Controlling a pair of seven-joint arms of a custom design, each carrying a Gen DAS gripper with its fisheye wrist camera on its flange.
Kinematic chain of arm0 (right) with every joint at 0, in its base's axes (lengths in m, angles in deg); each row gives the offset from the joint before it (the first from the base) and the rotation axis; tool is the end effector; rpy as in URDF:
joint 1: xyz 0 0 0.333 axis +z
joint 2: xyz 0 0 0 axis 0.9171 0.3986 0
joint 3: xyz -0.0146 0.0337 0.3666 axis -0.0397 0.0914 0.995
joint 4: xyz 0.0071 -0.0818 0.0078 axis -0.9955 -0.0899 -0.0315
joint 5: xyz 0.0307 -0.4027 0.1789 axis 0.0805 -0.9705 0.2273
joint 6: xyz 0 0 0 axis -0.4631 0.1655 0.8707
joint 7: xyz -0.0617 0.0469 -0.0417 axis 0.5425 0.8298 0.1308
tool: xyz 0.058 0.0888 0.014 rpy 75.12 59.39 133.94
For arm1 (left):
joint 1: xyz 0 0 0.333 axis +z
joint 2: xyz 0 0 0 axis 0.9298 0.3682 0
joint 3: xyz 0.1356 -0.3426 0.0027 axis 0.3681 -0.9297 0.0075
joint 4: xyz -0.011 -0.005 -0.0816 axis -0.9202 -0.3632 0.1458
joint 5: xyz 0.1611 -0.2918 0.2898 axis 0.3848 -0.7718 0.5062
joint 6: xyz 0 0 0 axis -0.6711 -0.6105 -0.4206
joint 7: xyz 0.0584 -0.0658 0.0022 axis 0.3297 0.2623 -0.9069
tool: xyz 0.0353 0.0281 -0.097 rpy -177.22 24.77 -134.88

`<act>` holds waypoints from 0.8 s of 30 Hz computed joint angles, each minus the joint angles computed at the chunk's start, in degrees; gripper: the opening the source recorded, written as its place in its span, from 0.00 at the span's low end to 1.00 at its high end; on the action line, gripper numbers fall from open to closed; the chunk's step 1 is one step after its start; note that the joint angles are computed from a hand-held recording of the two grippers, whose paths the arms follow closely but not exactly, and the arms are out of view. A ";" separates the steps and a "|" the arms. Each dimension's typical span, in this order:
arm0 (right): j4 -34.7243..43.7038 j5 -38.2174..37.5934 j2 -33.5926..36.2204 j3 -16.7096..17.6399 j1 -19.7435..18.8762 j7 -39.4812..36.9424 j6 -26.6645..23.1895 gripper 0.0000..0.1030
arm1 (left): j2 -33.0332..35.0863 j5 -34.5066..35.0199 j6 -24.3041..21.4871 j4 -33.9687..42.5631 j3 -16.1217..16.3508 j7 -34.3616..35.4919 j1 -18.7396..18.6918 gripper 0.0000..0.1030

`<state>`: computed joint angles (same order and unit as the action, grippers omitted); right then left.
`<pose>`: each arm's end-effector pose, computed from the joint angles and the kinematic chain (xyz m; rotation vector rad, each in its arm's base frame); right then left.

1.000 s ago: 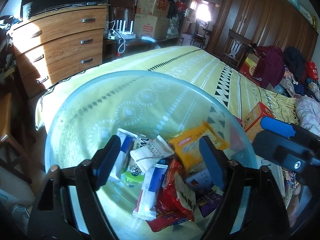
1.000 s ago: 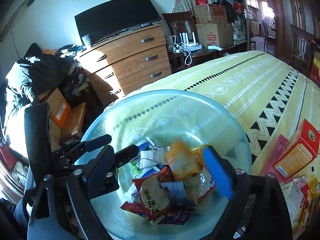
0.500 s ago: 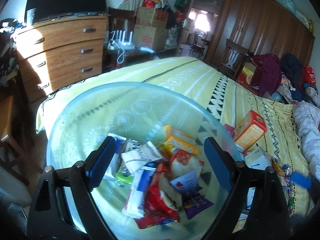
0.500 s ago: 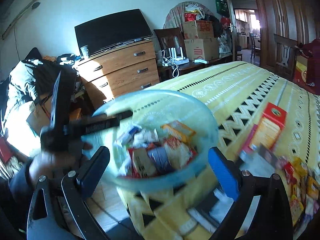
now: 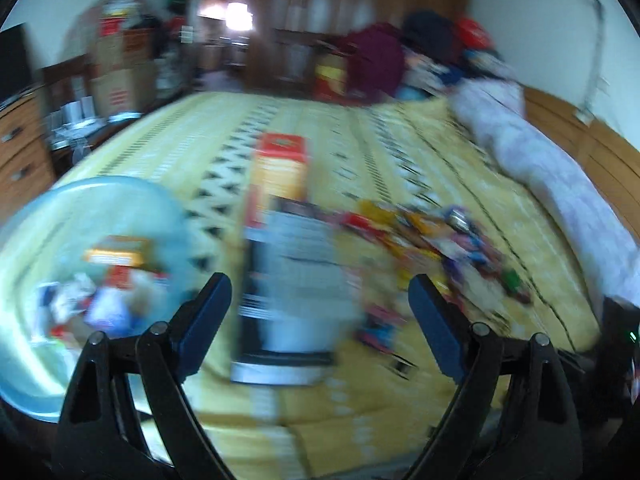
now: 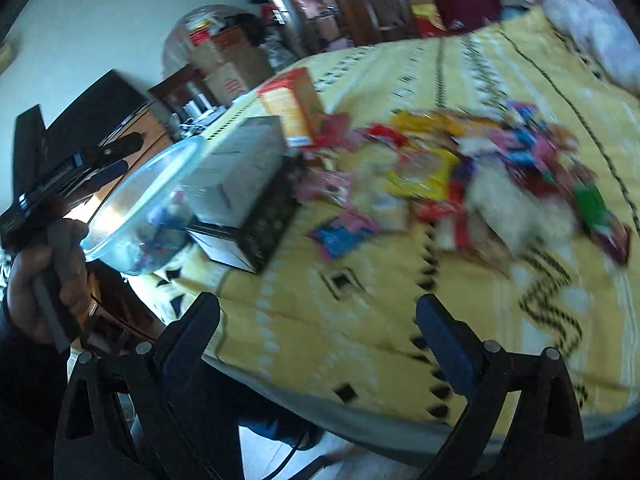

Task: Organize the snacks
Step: 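Move both tools back over the snack pile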

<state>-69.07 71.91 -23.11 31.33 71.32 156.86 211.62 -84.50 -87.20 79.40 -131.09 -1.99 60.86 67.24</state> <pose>0.4237 0.1355 0.5157 -1.3208 1.9730 -0.3728 0.6718 -0.1385 0.6118 -1.0825 2.4422 -1.2474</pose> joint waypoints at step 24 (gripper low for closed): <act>-16.75 11.97 -14.61 -6.58 1.75 -2.42 1.41 0.97 | 9.50 41.23 22.03 -8.04 -6.40 -19.56 -7.15 0.83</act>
<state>-85.82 83.87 -37.72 24.75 73.07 154.44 213.02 -75.00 -45.97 101.43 -139.13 -8.40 41.30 60.09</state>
